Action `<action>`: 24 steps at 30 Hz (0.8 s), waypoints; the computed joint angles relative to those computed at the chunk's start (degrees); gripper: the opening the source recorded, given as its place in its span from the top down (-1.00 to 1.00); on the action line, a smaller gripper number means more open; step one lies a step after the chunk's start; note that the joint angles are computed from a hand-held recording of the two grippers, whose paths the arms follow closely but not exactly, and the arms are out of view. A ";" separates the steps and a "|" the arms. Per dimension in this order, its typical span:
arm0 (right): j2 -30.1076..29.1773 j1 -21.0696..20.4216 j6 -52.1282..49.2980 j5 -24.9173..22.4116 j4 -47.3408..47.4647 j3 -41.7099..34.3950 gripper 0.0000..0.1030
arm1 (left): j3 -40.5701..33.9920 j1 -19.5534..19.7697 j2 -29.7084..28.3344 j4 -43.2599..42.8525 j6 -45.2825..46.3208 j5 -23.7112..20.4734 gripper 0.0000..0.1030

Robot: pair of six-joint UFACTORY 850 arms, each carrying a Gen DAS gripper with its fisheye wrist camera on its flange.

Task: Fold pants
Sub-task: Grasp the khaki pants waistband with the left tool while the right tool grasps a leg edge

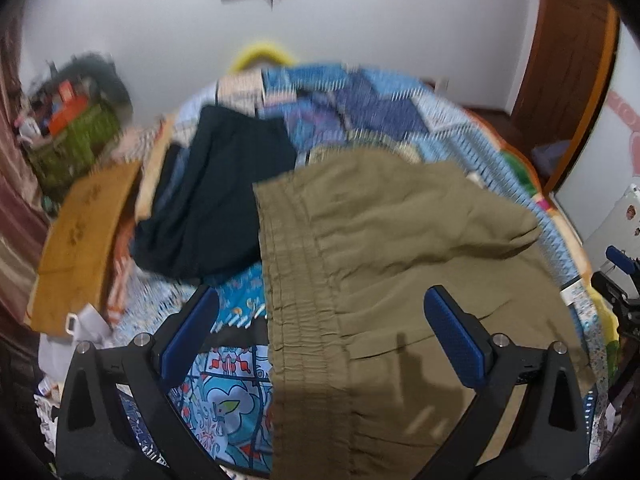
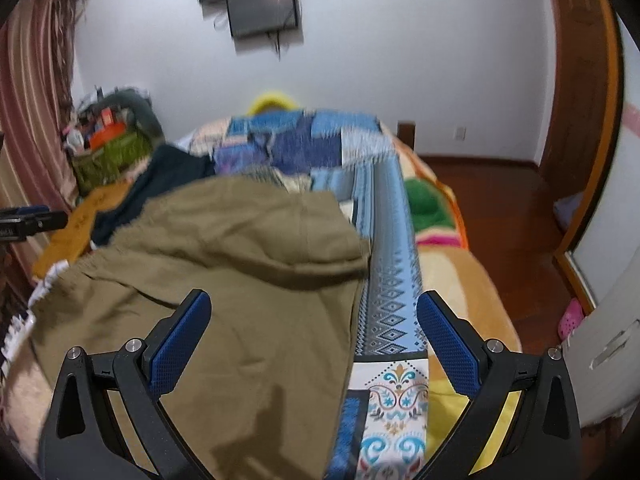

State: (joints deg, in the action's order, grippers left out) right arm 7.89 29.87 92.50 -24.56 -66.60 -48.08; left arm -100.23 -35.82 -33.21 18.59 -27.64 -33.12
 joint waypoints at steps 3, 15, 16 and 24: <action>-1.93 -2.63 -10.51 3.20 9.80 -0.93 -0.75 | -3.31 1.41 -3.17 -4.18 3.37 -2.74 -1.00; -8.00 -9.01 -45.72 7.45 44.24 -4.19 -0.42 | -20.36 5.50 -16.77 -16.36 17.44 -16.27 -1.00; -8.15 -9.60 -47.81 7.79 46.49 -4.22 -0.40 | -21.39 5.71 -17.49 -16.46 17.55 -17.03 -1.00; -11.32 -10.77 -60.14 5.66 56.75 -6.77 0.28 | -21.30 7.05 -18.59 -23.20 22.31 -17.07 -0.70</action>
State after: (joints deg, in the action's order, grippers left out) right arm -3.43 19.09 32.36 -18.90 -9.85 -54.85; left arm -121.53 -28.76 -51.81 -4.61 -5.34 -50.19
